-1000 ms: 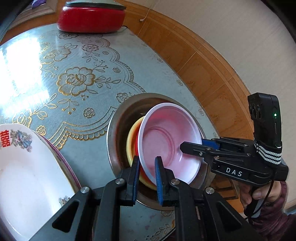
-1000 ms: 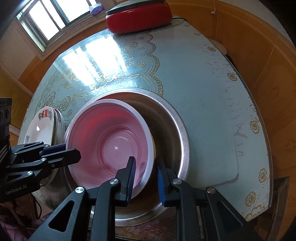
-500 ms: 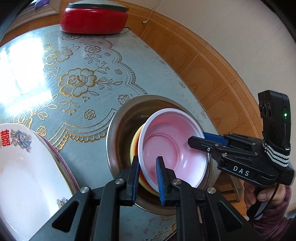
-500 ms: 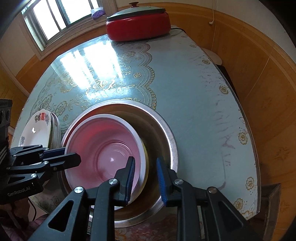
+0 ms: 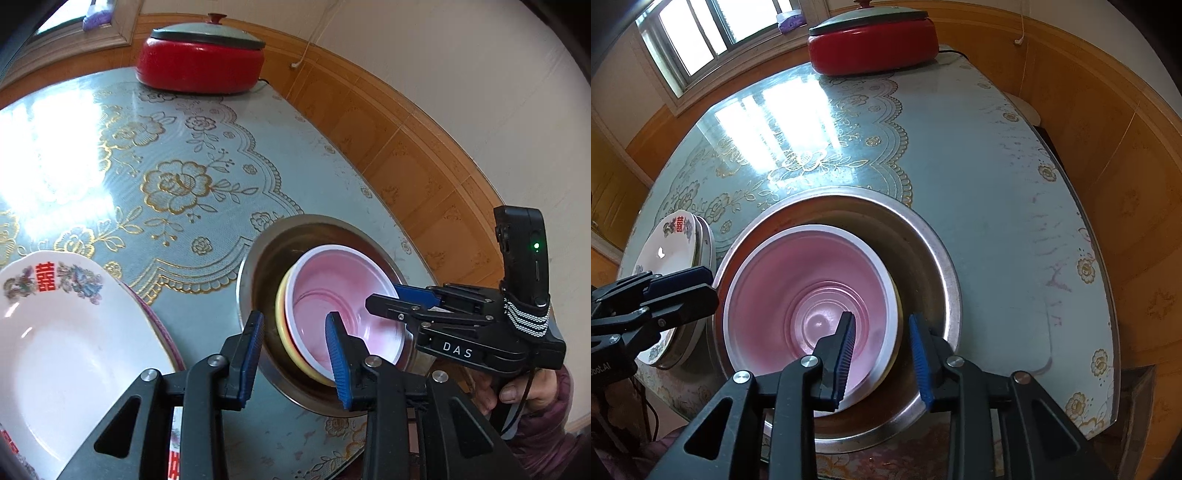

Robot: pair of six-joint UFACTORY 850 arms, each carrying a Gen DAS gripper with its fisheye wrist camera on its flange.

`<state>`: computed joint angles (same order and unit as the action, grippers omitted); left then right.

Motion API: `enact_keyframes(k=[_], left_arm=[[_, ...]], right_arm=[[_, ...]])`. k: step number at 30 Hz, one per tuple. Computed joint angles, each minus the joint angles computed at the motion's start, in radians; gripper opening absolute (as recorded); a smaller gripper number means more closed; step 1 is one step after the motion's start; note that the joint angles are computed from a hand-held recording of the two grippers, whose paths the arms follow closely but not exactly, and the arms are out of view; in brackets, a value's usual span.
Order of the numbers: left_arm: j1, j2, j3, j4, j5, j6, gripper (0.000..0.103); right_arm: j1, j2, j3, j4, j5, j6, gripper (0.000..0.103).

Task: Organize plates and bowls
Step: 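Press the pink bowl down into the nested bowls with the right tool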

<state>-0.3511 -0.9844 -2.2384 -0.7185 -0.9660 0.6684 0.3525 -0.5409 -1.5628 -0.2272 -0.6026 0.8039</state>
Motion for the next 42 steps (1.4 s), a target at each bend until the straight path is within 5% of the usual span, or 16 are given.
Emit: enact_keyframes(k=[5, 16, 28, 42], left_arm=[[-0.002, 0.045, 0.080, 0.029, 0.084, 0.006, 0.035], [0.001, 0.070, 0.136, 0.034, 0.101, 0.004, 0.034], [-0.003, 0.072, 0.146, 0.050, 0.110, -0.008, 0.034], [-0.007, 0.093, 0.184, 0.055, 0.130, 0.049, 0.037]], right_arm=[[0.027, -0.036, -0.048, -0.126, -0.077, 0.027, 0.029], [0.066, -0.101, -0.112, -0.290, -0.180, 0.042, 0.026], [0.045, -0.070, -0.075, -0.301, -0.113, 0.139, 0.030], [0.055, 0.033, 0.054, -0.408, 0.013, 0.470, 0.031]])
